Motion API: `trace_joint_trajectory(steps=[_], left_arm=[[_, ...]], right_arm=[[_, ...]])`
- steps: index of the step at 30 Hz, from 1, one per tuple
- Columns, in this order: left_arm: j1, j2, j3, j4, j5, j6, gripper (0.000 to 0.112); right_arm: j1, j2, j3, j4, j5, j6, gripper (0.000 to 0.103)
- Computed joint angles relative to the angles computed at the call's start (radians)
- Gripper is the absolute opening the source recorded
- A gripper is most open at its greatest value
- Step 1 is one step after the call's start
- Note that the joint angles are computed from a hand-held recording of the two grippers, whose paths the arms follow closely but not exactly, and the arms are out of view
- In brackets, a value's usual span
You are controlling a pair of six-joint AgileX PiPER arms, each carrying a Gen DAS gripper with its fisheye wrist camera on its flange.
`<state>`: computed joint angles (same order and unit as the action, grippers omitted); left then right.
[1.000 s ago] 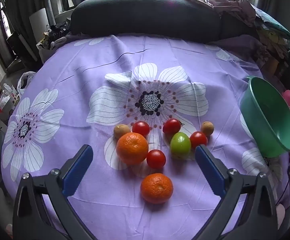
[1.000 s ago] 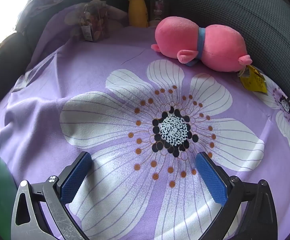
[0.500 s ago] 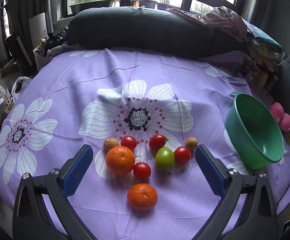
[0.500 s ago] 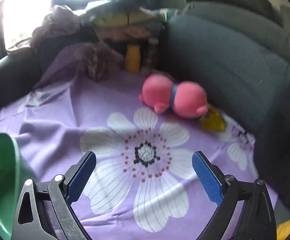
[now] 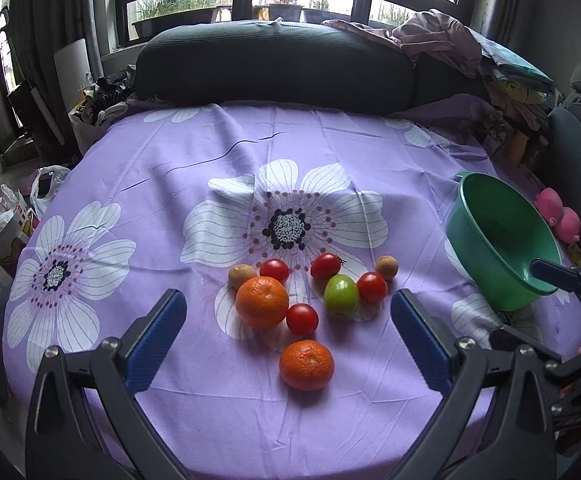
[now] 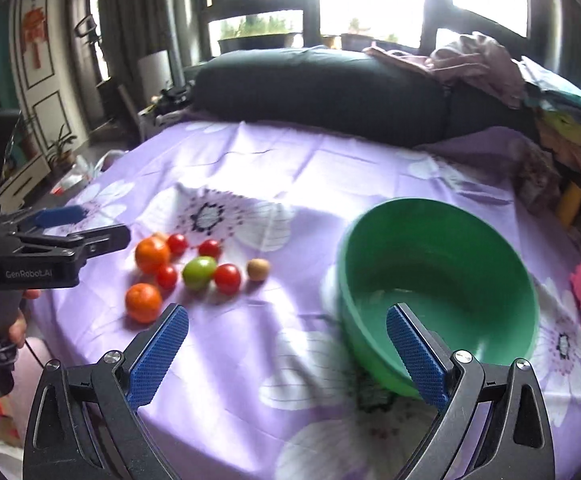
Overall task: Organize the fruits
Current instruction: 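Move the left gripper toward the orange lying apart from the cluster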
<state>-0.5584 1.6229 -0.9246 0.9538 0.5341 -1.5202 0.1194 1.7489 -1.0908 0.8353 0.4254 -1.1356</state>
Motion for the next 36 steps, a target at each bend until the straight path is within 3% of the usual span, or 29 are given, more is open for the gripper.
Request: trace_joint_trajectory(steps=[8, 15, 29, 36], left_arm=[[0.055, -0.015, 0.055, -0.055, -0.073, 0.04, 0.102], [0.084, -0.014, 0.087, -0.053, -0.113, 0.03, 0.102], [0.124, -0.025, 0.111, -0.125, -0.211, 0.133, 0.102], [0.165, -0.015, 0.107, -0.362, -0.298, 0.365, 0.102]], right_arm=[[0.154, 0.073, -0.059, -0.357, -0.026, 0.458, 0.099], [0.195, 0.093, -0.082, -0.537, -0.045, 0.671, 0.099], [0.212, 0.095, -0.078, -0.584, -0.065, 0.722, 0.099], [0.211, 0.097, -0.071, -0.577, -0.07, 0.717, 0.099]])
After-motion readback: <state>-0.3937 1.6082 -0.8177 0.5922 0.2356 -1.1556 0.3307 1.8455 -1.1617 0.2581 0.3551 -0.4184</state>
